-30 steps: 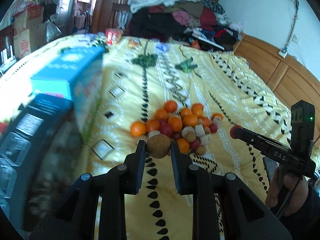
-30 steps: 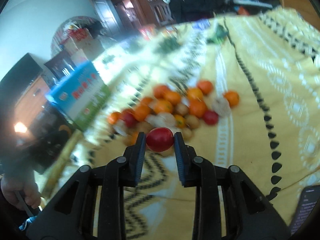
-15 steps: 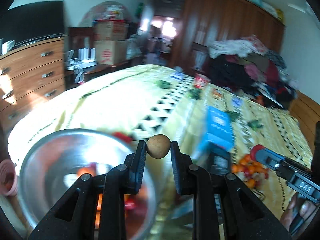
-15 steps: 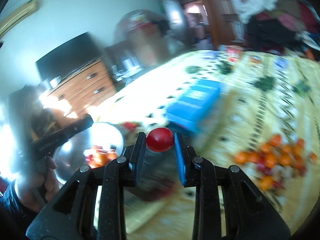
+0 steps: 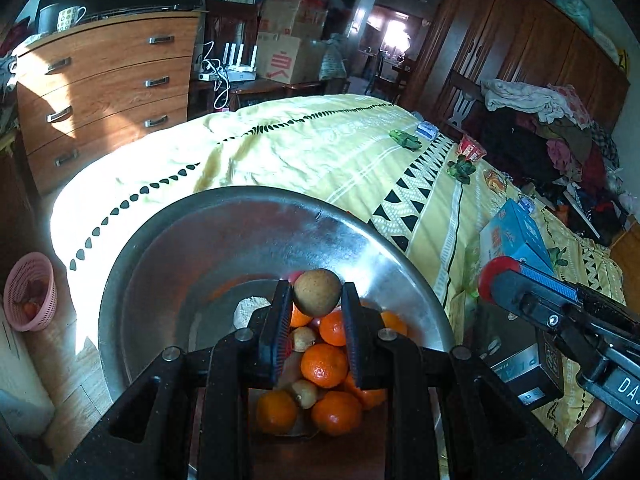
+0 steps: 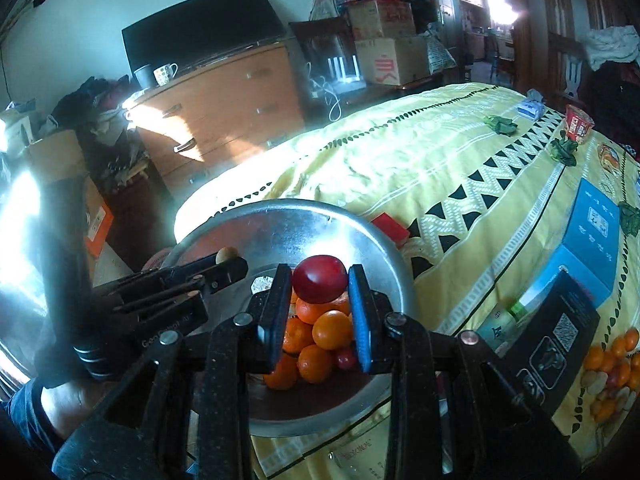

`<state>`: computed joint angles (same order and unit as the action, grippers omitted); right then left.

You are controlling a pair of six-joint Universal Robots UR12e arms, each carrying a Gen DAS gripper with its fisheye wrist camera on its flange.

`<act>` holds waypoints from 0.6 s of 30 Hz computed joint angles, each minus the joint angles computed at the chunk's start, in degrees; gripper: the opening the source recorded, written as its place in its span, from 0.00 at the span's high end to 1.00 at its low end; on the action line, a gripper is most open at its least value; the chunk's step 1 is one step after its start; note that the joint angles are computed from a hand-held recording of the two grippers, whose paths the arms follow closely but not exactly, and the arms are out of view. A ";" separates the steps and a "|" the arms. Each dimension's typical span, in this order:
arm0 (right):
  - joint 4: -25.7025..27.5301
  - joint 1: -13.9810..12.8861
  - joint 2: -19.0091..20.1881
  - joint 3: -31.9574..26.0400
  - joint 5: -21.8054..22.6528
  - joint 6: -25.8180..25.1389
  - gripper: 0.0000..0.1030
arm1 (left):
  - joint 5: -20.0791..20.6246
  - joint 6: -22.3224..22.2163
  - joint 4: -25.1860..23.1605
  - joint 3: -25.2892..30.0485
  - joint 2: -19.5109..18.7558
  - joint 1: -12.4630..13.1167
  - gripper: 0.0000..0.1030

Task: Organize fruits
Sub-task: 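Carry the kiwi and tomato in both tools over the steel bowl, then open both tools to drop the kiwi and tomato into the bowl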

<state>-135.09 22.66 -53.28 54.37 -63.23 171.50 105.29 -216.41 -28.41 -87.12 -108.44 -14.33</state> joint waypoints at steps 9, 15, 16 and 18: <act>3.57 1.37 1.63 -3.02 -1.76 -0.15 0.72 | -2.83 -0.32 0.70 -1.51 0.61 1.35 0.76; 5.98 1.74 2.28 -3.95 -1.82 -0.23 0.71 | -3.41 -1.17 0.55 -2.03 0.79 1.71 0.76; 6.31 1.78 2.31 -4.00 -1.71 -0.20 0.71 | -3.36 -1.46 0.52 -2.16 0.85 1.75 0.76; 7.01 1.88 2.42 -4.22 -1.65 -0.24 0.71 | -3.39 -1.90 0.31 -2.42 1.02 1.82 0.76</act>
